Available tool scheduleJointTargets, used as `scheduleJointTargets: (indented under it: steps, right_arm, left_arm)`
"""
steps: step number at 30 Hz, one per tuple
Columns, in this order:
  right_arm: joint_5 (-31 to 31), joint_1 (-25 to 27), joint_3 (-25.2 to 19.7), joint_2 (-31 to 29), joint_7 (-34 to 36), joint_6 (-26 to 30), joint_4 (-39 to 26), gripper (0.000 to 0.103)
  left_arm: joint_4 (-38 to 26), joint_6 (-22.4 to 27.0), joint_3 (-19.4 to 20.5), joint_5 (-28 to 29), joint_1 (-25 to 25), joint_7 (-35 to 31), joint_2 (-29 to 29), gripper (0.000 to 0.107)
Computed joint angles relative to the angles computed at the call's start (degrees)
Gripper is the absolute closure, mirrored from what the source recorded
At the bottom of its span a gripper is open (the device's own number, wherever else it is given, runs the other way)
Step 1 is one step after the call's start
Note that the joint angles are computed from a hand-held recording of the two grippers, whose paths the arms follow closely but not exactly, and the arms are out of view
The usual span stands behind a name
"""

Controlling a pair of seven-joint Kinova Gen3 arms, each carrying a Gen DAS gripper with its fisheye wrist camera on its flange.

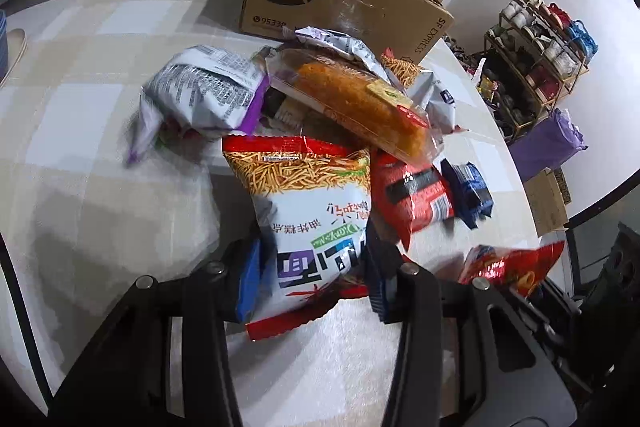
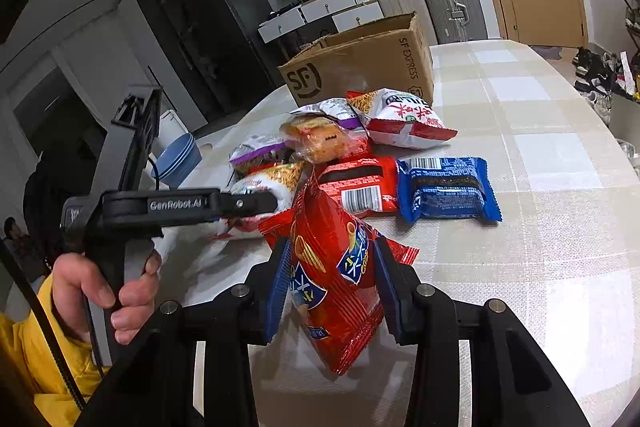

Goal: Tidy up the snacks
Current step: 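Grasp the white noodle-snack bag with the left tool while the right tool grasps the red chip bag, then carry both held bags up and over the open cardboard box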

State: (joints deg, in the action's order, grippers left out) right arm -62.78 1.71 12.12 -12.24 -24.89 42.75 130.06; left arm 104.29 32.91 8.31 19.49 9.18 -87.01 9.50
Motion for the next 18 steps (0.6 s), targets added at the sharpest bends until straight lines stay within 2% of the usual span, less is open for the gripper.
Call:
scheduleJointTargets:
  steps: [5, 10, 16, 18]
  right_arm:
    - [0.95, -0.56, -0.1, -2.28, -1.7, -0.19, -0.01, 0.062]
    - [1.94, -1.91, 0.39, -3.68, -4.04, 0.24, -1.02, 0.062]
    - [2.57, -4.02, 1.5, -4.59, -7.1, 1.91, -5.05, 0.062]
    - [2.29, -4.72, 1.93, -4.55, -7.66, 2.74, -7.09, 0.062]
  left_arm:
    - [4.4, -2.33, 0.4, 0.76, -0.41, -2.16, -3.33, 0.068]
    - [7.52, -3.01, -0.96, 2.05, -0.32, -5.19, -8.47, 0.068]
    - [7.15, -1.55, -2.88, 1.63, 0.42, -6.42, -14.29, 0.068]
    - [5.95, -1.41, -2.72, -0.04, 0.66, -5.43, -15.28, 0.068]
